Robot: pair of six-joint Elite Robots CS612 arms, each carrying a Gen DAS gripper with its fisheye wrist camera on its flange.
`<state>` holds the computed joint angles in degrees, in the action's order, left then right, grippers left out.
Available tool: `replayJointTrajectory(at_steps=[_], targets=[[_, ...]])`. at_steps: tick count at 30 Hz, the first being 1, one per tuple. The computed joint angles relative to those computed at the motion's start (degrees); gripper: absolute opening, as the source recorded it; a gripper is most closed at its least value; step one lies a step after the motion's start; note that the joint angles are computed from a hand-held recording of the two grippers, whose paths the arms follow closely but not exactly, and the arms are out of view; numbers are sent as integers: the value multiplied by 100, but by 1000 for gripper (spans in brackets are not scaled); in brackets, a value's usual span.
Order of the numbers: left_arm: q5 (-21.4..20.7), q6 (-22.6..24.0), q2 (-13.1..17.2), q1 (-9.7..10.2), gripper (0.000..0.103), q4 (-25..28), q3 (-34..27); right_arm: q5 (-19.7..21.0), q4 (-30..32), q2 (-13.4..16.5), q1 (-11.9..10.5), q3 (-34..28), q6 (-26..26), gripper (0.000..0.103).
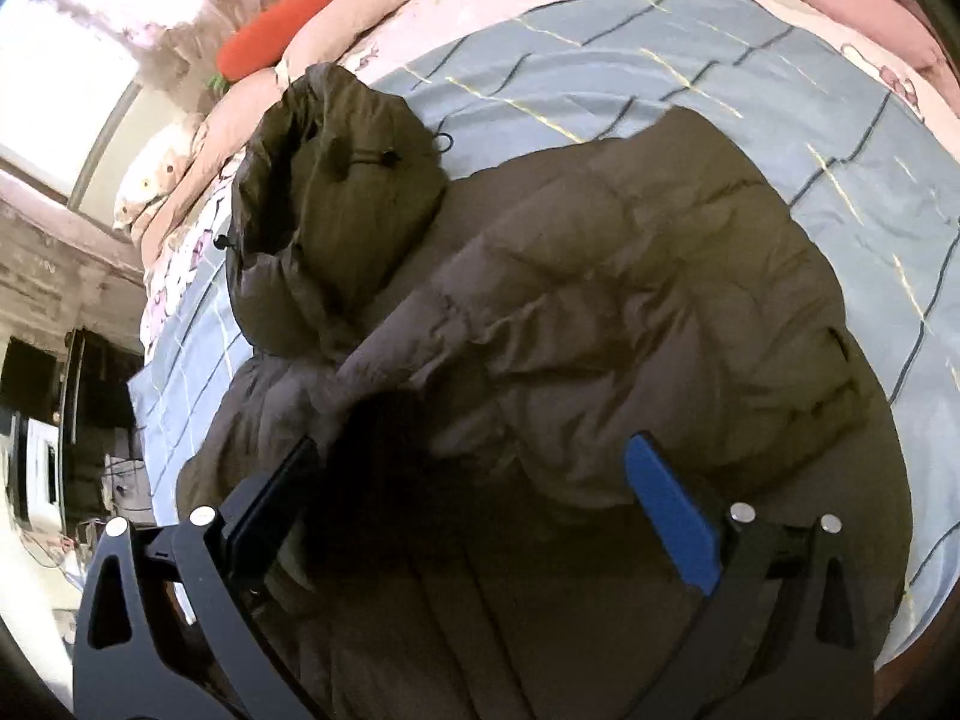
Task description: Fold large clothes
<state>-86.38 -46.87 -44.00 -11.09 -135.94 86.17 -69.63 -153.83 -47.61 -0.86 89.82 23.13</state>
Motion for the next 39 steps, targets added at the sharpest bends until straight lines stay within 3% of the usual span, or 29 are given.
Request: replayJointTrajectory(at_steps=[3,6,8,9,10,11,14,16,18,21,24,28,31,33,35,36,38,39], targets=[[-368,-132,2,141,94,-248,63,744,786,261,83,-397,-238,102],[-326,-28,-103,140,92,-441,219,670,2008,417,268,-840,-834,102],[-283,-171,-209,148,91,-572,361,628,2171,492,357,-927,-767,97],[-230,-289,-281,151,91,-616,442,826,1967,508,361,-873,-723,88],[-176,-384,-331,149,91,-630,488,867,2002,550,395,-941,-909,58],[-102,-462,-354,130,91,-614,484,721,2134,580,459,-1053,-1243,41],[441,-370,-464,24,91,-779,474,509,1758,631,582,-1205,-1860,24],[667,28,-428,-12,92,-611,329,217,1551,738,665,-1442,-2057,23],[776,423,-181,-22,92,-211,-90,-109,1574,881,727,-1723,-2115,23],[834,726,137,-4,96,226,-519,-616,2169,1231,794,-2327,-2130,25],[595,605,386,68,101,517,-727,-644,2338,1349,775,-2412,-2162,41],[611,518,187,51,101,399,-511,-203,1921,1098,621,-1930,-2155,58],[905,555,-192,-23,101,-137,-97,-57,949,736,441,-1310,-1377,68],[1171,612,-397,-87,101,-633,145,237,525,656,368,-1135,-1099,67],[1192,752,-399,-102,101,-846,111,570,445,664,376,-1147,-1276,50],[1181,816,-336,-103,101,-749,3,537,708,713,449,-1286,-1605,48],[1255,964,-87,-122,101,-78,-388,286,1195,829,589,-1545,-1980,45],[1242,995,8,-127,101,126,-509,-3,1606,957,674,-1752,-2117,45]])
